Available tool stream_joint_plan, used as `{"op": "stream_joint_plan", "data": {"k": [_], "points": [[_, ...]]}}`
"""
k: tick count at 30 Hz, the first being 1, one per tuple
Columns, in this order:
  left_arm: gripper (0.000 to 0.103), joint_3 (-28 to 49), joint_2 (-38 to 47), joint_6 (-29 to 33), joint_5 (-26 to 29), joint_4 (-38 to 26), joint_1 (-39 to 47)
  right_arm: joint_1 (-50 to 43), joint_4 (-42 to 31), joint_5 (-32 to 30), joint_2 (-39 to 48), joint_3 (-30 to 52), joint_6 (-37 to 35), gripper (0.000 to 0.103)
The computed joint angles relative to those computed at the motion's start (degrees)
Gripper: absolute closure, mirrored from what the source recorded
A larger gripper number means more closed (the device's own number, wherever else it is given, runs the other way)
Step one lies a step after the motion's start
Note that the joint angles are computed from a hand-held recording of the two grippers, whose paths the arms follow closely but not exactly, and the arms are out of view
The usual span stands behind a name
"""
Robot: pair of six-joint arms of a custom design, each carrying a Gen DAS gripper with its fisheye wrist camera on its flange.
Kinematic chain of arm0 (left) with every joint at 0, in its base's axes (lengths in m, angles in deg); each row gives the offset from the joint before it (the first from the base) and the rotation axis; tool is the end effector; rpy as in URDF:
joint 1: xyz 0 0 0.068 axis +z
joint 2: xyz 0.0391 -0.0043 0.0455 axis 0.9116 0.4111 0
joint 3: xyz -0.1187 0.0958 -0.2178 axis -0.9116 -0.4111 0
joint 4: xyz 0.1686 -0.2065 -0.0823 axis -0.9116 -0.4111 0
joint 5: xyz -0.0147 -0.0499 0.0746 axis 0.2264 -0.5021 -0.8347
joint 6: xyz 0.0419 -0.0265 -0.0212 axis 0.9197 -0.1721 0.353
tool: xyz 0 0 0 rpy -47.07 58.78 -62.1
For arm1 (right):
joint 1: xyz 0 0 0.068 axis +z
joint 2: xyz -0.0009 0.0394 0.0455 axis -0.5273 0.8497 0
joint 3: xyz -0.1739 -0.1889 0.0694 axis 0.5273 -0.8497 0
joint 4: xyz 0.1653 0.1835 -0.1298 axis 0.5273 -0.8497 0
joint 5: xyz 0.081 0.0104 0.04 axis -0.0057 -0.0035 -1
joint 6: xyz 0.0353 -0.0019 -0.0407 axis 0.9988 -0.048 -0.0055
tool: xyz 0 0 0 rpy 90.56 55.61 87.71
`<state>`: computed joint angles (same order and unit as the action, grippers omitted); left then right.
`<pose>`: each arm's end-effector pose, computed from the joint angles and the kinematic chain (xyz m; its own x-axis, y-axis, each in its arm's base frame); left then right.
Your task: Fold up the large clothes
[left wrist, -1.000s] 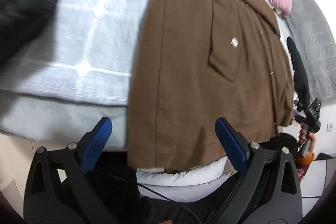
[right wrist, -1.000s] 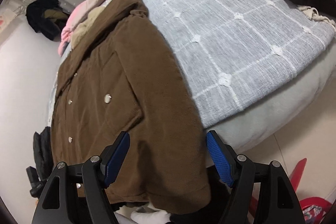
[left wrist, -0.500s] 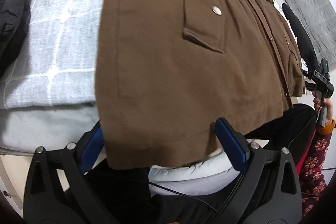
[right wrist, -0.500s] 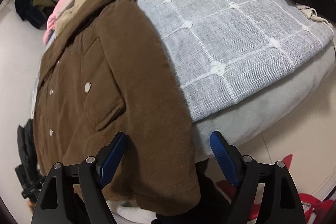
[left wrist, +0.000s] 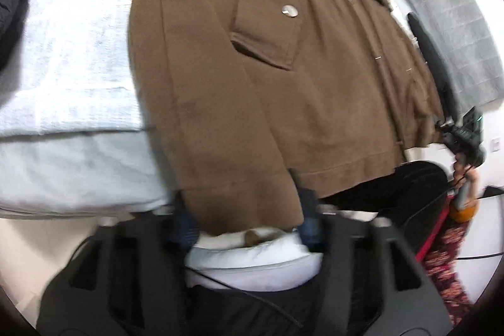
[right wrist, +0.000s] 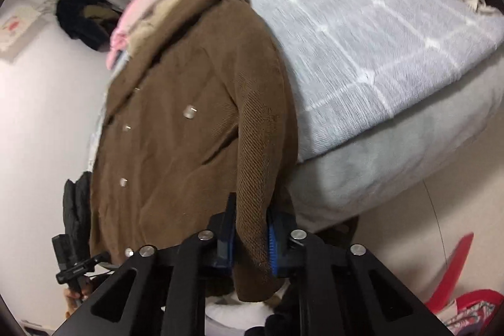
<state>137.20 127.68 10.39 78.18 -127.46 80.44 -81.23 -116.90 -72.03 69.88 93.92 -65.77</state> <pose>0.2060 0.0367 0.2109 -0.9785 -0.0467 -0.2008 0.0459 0.9000 -0.4334 0.1881 -0.1863 0.2456 -0.8794 0.3950 -0.2658 0.1988 0.8120 0.5488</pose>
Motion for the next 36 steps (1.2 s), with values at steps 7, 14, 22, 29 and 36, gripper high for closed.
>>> {"op": "stream_joint_plan", "data": {"k": [7, 14, 22, 29, 36], "points": [[0.08, 2.94, -4.43, -4.21, 6.92, -0.32, -0.71, -2.4, -3.82, -10.21, -6.74, -0.32, -3.01, 0.093], [0.082, 12.66, -6.57, -10.58, 13.69, 2.53, -0.72, 1.86, -3.11, -21.19, -7.14, 8.07, 5.96, 0.094], [0.084, 20.96, -0.36, -20.65, 12.26, 13.56, -1.82, 15.77, 20.63, -18.65, -7.42, 13.54, 35.53, 0.094], [0.084, 28.14, 10.47, -26.79, 10.57, 21.59, 2.86, 19.39, 32.89, -13.63, 3.56, 20.44, 48.48, 0.094], [0.084, 31.61, 23.58, -31.5, 3.07, 32.5, 0.01, 19.01, 42.04, -11.7, 17.42, 26.9, 52.93, 0.094]]}}
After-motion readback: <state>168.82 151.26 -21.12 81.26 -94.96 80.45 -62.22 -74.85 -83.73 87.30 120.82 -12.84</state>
